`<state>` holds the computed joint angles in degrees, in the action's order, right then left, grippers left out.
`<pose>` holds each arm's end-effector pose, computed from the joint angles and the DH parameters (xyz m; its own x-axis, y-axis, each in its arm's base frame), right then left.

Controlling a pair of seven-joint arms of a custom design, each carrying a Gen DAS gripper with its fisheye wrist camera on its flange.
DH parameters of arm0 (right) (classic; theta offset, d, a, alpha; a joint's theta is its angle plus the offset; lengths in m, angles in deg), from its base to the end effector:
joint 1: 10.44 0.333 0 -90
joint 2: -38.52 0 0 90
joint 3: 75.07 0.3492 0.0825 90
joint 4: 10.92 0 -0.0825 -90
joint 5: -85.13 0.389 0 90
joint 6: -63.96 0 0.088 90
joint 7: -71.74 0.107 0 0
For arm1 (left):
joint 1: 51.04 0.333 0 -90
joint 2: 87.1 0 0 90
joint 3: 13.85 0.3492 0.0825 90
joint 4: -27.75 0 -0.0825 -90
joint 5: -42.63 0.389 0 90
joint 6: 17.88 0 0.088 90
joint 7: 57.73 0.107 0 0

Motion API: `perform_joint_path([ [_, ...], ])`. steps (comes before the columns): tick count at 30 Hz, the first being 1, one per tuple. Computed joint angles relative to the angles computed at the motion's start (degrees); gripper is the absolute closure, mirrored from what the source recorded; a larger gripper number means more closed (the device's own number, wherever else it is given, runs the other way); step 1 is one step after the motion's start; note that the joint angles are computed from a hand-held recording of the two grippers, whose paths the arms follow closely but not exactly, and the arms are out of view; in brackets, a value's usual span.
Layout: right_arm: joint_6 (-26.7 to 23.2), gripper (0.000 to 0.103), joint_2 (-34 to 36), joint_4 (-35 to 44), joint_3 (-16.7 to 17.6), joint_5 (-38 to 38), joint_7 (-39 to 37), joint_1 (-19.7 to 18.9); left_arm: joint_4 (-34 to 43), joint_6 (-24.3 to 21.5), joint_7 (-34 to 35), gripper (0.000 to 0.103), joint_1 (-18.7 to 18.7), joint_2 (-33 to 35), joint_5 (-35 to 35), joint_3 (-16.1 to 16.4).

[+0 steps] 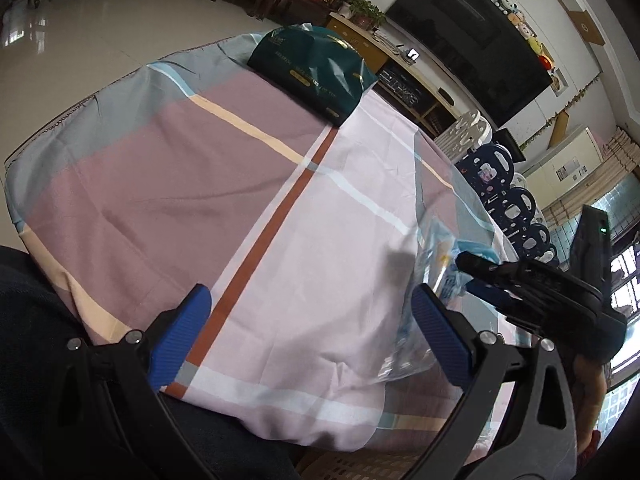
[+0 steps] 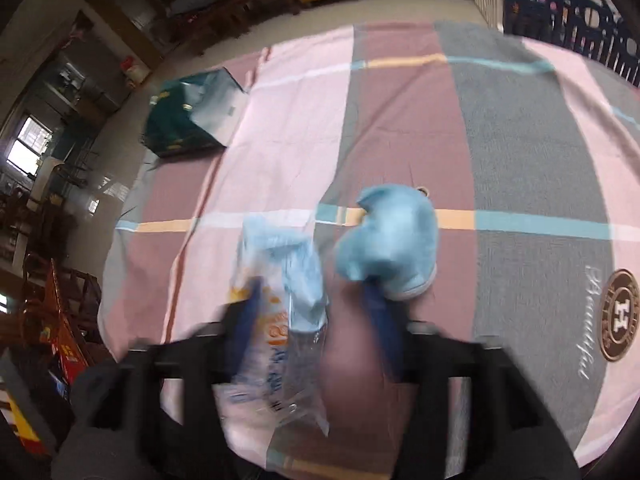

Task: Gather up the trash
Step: 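Pass the clear plastic bag to the left tool while the right tool grasps the blue mask, then carry the blue mask with the right tool and drop it into the wastebasket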

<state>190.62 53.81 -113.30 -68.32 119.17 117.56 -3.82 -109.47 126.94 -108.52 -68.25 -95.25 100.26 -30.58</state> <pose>0.6399 0.1646 0.4553 0.6428 -0.6892 -0.3344 -0.7584 -0.5111 -0.4044 0.4066 -0.2869 0.4231 0.7021 -0.5196 0.4868 -0.2915 -0.8336 -0.4693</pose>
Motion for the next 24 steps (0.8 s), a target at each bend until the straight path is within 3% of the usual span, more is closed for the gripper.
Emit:
perform_joint_path([
  [5, 8.6, 0.024, -3.3, -3.1, -0.7, 4.8, -0.2, 0.0, 0.9, -0.1, 1.9, 0.003, -0.1, 0.9, -0.6, 0.2],
  [8, 14.1, 0.024, 0.3, -0.4, -2.1, -5.4, 7.6, 2.8, 1.9, 1.0, 5.5, 0.003, -0.2, 2.1, -1.6, 0.5],
  [11, 12.5, 0.024, 4.5, 2.8, -2.5, -15.8, 14.3, 4.3, 3.3, 0.2, 9.4, 0.003, -0.6, 3.1, -2.6, 0.4],
  [12, 11.6, 0.027, 5.4, 3.2, -1.8, -16.4, 14.4, 3.8, 3.6, -0.1, 10.3, 0.003, -0.7, 3.3, -2.8, 0.4],
  [14, 12.0, 0.046, 6.2, 2.5, -0.5, -16.5, 14.9, 2.7, 4.3, -1.2, 11.8, 0.003, -1.0, 3.7, -3.3, 0.2],
  [15, 12.1, 0.063, 6.2, 2.0, 0.1, -15.7, 14.6, 1.9, 4.4, -1.6, 12.2, 0.003, -1.1, 3.8, -3.4, 0.2],
  [16, 12.2, 0.073, 6.0, 1.4, 0.6, -14.5, 14.4, 1.0, 4.7, -1.9, 13.0, 0.003, -1.2, 4.0, -3.7, 0.2],
  [18, 12.8, 0.078, 5.3, 0.2, 1.4, -12.2, 13.3, -0.6, 5.3, -2.2, 14.6, 0.003, -1.4, 4.4, -4.4, 0.3],
  [24, 14.9, 0.079, -1.9, -6.2, 1.7, -1.7, 5.4, -4.8, 6.9, -2.8, 19.8, 0.003, -1.9, 6.0, -6.4, 0.5],
])
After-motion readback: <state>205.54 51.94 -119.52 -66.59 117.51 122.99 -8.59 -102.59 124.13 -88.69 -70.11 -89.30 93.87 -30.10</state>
